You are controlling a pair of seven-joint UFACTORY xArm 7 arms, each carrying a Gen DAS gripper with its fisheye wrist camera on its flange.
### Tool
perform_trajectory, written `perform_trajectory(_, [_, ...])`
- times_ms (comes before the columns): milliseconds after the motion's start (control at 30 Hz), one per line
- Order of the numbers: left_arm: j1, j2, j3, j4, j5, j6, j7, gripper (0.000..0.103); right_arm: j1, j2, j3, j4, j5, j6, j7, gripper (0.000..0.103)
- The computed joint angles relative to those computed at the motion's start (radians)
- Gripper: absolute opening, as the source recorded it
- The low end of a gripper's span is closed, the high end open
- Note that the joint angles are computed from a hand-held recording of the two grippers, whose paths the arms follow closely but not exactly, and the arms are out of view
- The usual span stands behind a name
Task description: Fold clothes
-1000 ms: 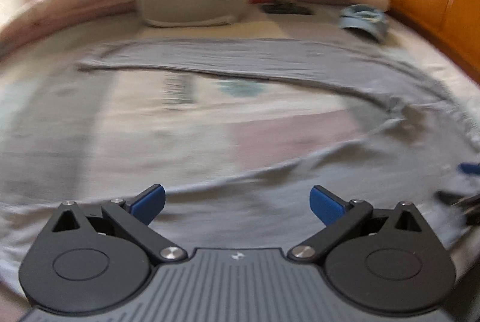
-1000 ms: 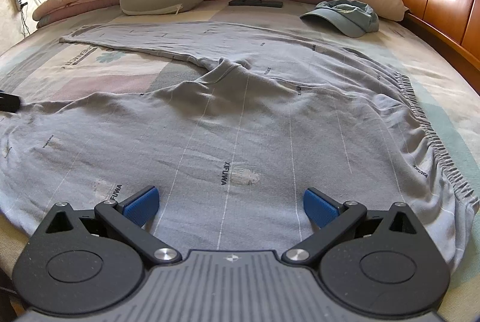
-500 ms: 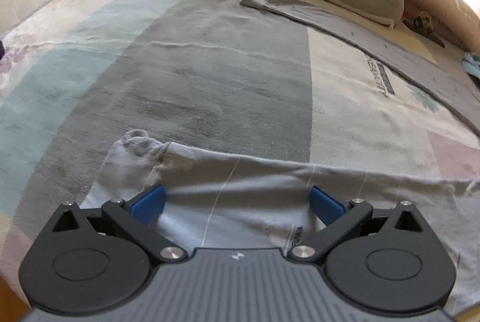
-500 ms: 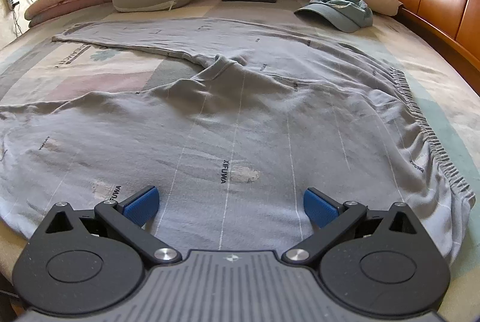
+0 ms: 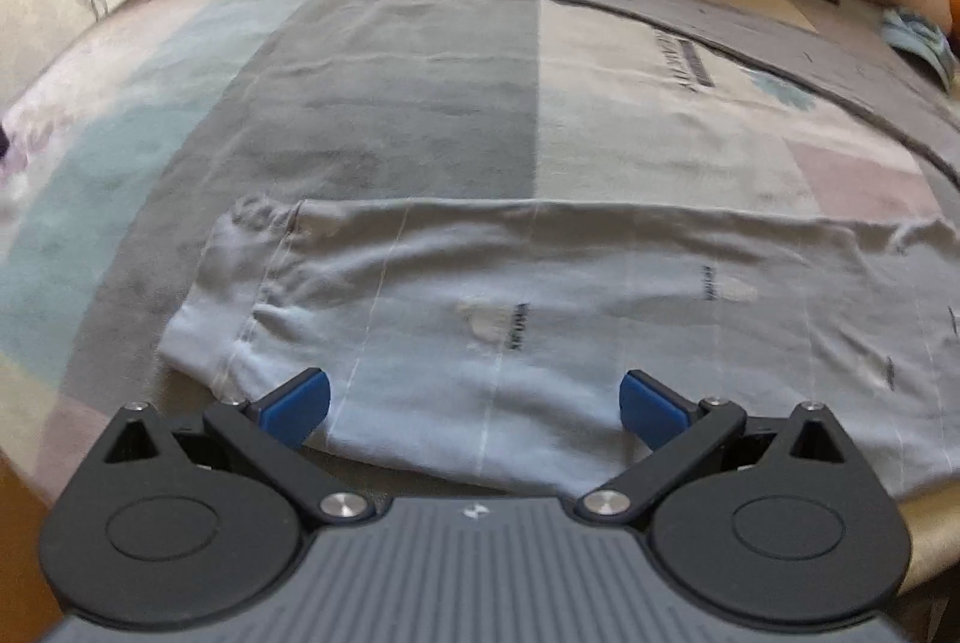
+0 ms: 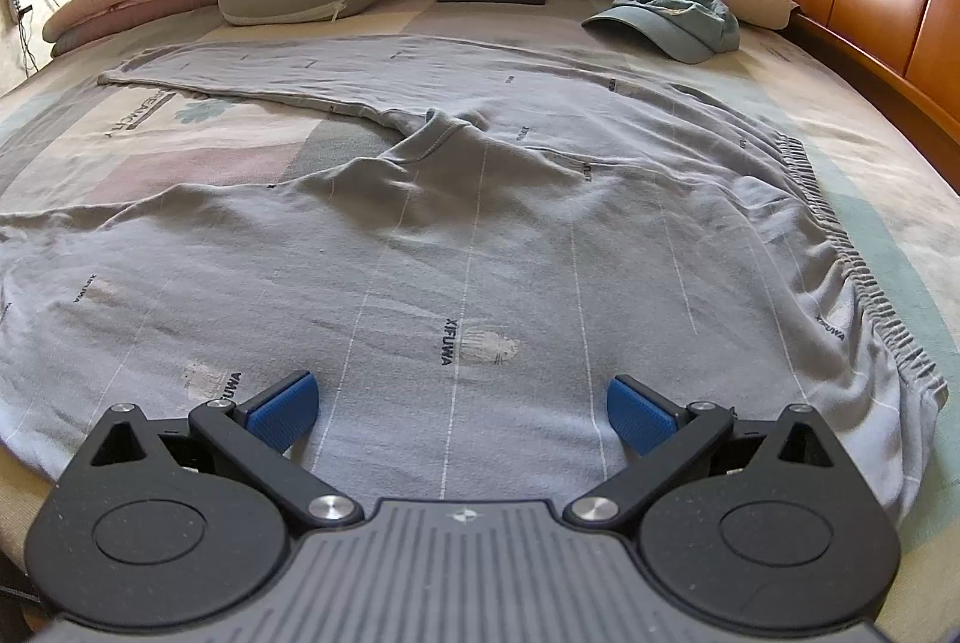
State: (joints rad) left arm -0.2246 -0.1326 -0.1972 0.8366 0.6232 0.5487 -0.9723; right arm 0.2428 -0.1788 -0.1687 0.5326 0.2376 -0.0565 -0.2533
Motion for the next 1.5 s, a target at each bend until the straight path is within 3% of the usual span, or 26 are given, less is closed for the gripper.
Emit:
perform_trajectory(267, [-0.067, 0.095, -0.032, 0.134, 0.082, -0.080, -0.045, 0.102, 0.010, -0.001, -0.010, -0.004, 0.000, -0.007, 0.001, 0.103])
perform_trajectory(433, [-0.157, 0.214, -0.013, 0.237, 0.234, -0.142, -0.204, 0.102, 0.055, -0.001, -0.052, -0.006, 0.020, -0.016, -0.021, 0.103])
perform_trajectory(533, [-0.229, 0.285, 0.011, 0.292, 0.288, -0.119, -0.282, 0.102, 0.149, -0.008, -0.143, -0.020, 0.039, -0.045, -0.055, 0.103])
perform_trajectory(633, [-0.298, 0.326, 0.038, 0.312, 0.331, -0.092, -0.335, 0.102, 0.329, -0.031, -0.331, -0.041, 0.019, -0.080, -0.083, 0.103])
perform_trajectory(733, [-0.336, 0.344, 0.061, 0.304, 0.320, -0.099, -0.382, 0.102, 0.445, -0.052, -0.464, -0.056, -0.031, -0.106, -0.076, 0.103])
perform_trajectory(833, [-0.379, 0.341, 0.081, 0.299, 0.408, -0.068, -0.479, 0.102, 0.495, -0.058, -0.524, -0.073, -0.078, -0.145, -0.050, 0.103])
perform_trajectory(1033, [-0.362, 0.344, 0.062, 0.321, 0.293, -0.041, -0.424, 0.102, 0.559, -0.063, -0.617, -0.085, -0.182, -0.180, 0.012, 0.103])
perform_trajectory(1267, [-0.392, 0.377, 0.073, 0.373, 0.293, -0.096, -0.433, 0.102, 0.669, -0.109, -0.783, -0.097, -0.334, -0.193, 0.056, 0.103])
perform_trajectory(1400, [-0.394, 0.416, 0.073, 0.394, 0.223, -0.146, -0.369, 0.102, 0.701, -0.134, -0.826, -0.098, -0.352, -0.183, 0.042, 0.103])
perform_trajectory(1500, [-0.430, 0.419, 0.112, 0.390, 0.254, -0.159, -0.417, 0.102, 0.713, -0.142, -0.838, -0.103, -0.341, -0.190, 0.024, 0.103])
